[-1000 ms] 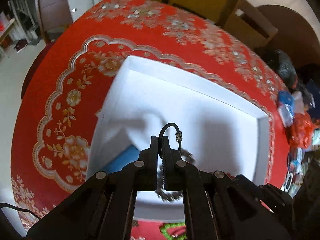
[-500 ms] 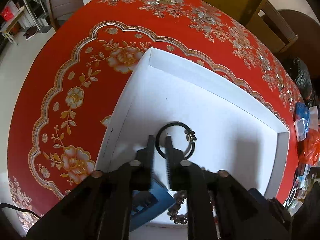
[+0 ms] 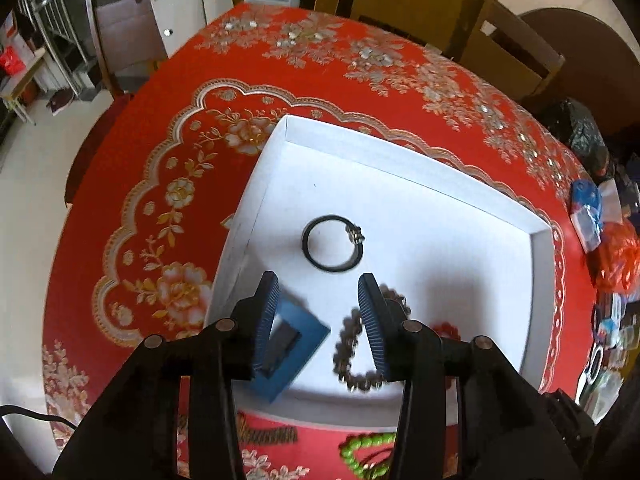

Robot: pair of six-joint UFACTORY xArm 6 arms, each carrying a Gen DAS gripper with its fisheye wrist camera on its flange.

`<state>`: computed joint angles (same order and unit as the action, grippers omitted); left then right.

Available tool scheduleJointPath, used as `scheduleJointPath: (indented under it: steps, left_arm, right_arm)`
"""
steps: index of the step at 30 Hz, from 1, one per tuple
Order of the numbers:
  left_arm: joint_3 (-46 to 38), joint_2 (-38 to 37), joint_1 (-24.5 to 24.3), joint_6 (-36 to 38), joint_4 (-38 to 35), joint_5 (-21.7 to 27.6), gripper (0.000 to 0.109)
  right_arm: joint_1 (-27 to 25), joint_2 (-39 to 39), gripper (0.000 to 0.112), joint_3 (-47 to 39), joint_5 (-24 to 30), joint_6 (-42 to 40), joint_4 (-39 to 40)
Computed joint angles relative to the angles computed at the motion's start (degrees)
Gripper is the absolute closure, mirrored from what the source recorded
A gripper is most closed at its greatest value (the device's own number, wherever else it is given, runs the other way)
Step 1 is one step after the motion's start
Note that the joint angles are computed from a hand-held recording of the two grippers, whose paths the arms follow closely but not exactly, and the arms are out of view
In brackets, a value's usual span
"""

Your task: Organize jewelry

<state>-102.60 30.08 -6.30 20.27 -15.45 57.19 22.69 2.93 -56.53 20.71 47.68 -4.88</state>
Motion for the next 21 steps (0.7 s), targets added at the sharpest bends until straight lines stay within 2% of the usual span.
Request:
scheduleJointPath:
  steps: [8, 15, 19, 21]
  left_arm:
    - [12.96, -10.09, 1.24, 6.17, -1.38, -5.37, 0.068]
    - [22.18, -17.40, 3.05, 10.86, -2.97, -7.96, 0.068]
    - [26.55, -20.89, 4.13, 13.34, -4.05, -8.39, 0.068]
    - [28.56, -22.47, 4.44, 14.66, -4.41, -9.15, 0.067]
  right_arm:
    - [3.50, -3.63, 0.069, 0.75, 4.61, 15.45, -12.90]
    - [6.77, -5.09, 0.068, 0.73, 9.15, 24.92, -19.03]
    - [8.37, -6.29, 0.057, 1.35, 11.02, 29.50, -21.50]
    - [9.30, -7.02, 0.055, 1.72, 11.80, 31.78, -22.92]
